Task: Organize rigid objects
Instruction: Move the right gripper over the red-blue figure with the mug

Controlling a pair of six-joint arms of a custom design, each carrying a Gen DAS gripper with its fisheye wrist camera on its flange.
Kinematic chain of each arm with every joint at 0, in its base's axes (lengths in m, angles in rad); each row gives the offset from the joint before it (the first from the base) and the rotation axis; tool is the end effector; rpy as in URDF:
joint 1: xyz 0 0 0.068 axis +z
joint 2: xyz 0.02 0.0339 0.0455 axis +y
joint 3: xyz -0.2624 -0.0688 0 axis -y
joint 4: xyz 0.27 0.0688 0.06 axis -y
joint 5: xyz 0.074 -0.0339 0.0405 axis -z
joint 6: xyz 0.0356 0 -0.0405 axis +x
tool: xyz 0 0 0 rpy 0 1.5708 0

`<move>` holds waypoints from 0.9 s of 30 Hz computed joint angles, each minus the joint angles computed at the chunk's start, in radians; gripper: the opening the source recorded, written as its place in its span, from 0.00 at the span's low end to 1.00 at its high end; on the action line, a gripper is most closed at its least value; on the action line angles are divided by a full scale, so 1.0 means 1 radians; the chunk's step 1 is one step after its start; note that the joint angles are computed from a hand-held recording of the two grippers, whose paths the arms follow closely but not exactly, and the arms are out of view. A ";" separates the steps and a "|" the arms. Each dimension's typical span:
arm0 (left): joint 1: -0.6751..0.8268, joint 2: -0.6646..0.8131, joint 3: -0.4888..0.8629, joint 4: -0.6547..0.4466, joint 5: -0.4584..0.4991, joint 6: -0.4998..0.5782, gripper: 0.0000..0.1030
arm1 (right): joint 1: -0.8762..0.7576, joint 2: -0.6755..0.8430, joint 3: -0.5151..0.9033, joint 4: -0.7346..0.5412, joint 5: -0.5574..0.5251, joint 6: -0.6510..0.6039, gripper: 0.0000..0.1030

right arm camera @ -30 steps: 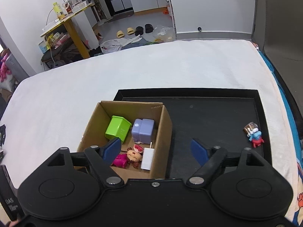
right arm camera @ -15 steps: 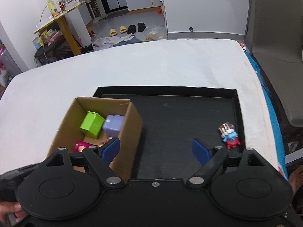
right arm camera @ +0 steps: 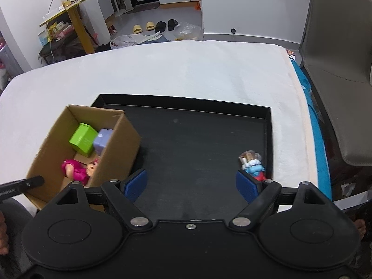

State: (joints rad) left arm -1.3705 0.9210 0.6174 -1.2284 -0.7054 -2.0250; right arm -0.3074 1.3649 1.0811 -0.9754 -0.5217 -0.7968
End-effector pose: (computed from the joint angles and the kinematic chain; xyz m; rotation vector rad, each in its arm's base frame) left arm 0.0506 -0.1333 0.1979 -0.8014 2.3066 -0.1608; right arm 0.2670 -0.0661 0.2525 -0.7310 2.4805 0.3744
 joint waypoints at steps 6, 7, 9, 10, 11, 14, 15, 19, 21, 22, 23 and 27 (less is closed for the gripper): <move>0.010 0.032 0.019 -0.005 0.005 0.001 0.16 | 0.000 0.119 0.079 0.032 0.037 0.000 0.80; 0.010 0.036 0.021 -0.006 0.005 0.001 0.16 | 0.002 0.137 0.091 0.039 0.044 -0.001 0.80; 0.009 0.045 0.027 -0.012 0.005 0.000 0.16 | 0.004 0.168 0.110 0.051 0.056 -0.002 0.80; 0.009 0.049 0.030 -0.013 0.005 0.001 0.16 | 0.004 0.186 0.122 0.052 0.058 -0.006 0.80; 0.007 0.053 0.033 -0.017 0.005 -0.001 0.16 | 0.004 0.200 0.132 0.052 0.059 -0.008 0.80; 0.003 0.065 0.040 -0.023 0.001 -0.005 0.16 | 0.013 0.229 0.150 0.061 0.067 -0.014 0.80; 0.002 0.066 0.042 -0.025 0.000 -0.007 0.16 | 0.019 0.238 0.155 0.061 0.072 -0.017 0.79; 0.000 0.072 0.045 -0.029 0.000 -0.007 0.15 | 0.052 0.279 0.180 0.061 0.117 -0.033 0.75; -0.005 0.074 0.046 -0.033 -0.005 -0.013 0.15 | 0.064 0.297 0.187 0.070 0.142 -0.032 0.70; -0.012 0.074 0.047 -0.037 -0.010 -0.020 0.15 | 0.067 0.311 0.197 0.068 0.151 -0.030 0.68; -0.015 0.075 0.048 -0.040 -0.013 -0.024 0.15 | 0.069 0.324 0.205 0.064 0.158 -0.028 0.64; -0.017 0.079 0.051 -0.045 -0.014 -0.023 0.15 | 0.086 0.357 0.205 0.094 0.202 -0.015 0.52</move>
